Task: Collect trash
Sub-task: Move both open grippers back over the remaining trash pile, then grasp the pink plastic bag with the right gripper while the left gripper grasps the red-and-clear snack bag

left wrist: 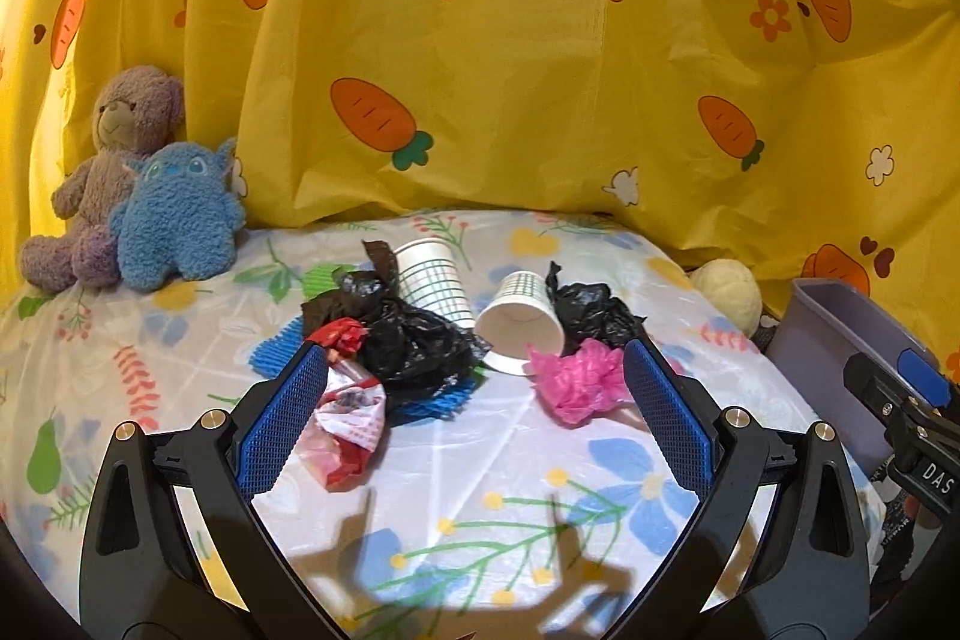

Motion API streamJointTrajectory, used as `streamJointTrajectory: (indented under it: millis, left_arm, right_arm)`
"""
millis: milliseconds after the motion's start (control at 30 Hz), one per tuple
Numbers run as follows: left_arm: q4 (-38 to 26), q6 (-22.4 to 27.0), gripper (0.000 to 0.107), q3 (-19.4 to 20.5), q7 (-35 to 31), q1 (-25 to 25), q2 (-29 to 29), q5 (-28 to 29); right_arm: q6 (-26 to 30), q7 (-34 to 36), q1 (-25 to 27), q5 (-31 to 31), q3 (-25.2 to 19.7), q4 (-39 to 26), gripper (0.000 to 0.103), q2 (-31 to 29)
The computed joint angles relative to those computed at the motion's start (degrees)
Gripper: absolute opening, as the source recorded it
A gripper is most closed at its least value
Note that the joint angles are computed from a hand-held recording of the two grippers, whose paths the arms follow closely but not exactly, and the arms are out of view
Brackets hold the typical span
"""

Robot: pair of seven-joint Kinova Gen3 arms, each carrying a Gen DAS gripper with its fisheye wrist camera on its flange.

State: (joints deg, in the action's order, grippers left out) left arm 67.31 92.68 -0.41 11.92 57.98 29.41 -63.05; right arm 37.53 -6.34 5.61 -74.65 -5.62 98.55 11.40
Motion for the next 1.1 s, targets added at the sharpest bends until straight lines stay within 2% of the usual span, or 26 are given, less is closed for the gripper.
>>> streamJointTrajectory:
  millis: [167,500,867,900,933,1067,1100]
  left_arm:
    - [3.52,1.65,0.097,0.49,3.11,-0.45,-1.94,1.44]
    - [9.12,6.31,0.097,3.29,8.65,-2.02,-4.86,2.39]
    - [14.65,3.71,0.097,6.24,13.25,-4.95,-7.96,3.81]
    - [15.24,3.33,0.097,6.44,13.67,-5.12,-8.31,3.76]
    - [15.75,2.98,0.097,6.66,14.02,-5.32,-8.62,3.76]
    - [16.96,2.36,0.097,7.35,14.95,-6.22,-9.39,4.34]
    - [17.33,1.89,0.097,7.52,15.03,-6.55,-9.64,4.56]
  right_arm:
    - [-0.32,-1.2,-2.76,2.96,-1.22,-0.04,0.095,-0.21]
    - [-4.53,-10.2,-7.57,13.77,-4.19,-3.32,0.095,1.88]
    - [-6.2,-23.87,-10.77,28.94,-6.32,-8.48,0.09,5.84]
    - [-6.05,-25.17,-11.0,30.34,-6.53,-9.1,0.087,6.3]
    - [-5.73,-26.36,-11.11,31.64,-6.74,-9.71,0.076,6.78]
    - [-3.5,-31.54,-11.63,36.48,-7.17,-12.35,0.068,8.87]
    - [-3.07,-32.48,-11.7,37.37,-7.32,-12.88,0.063,9.35]
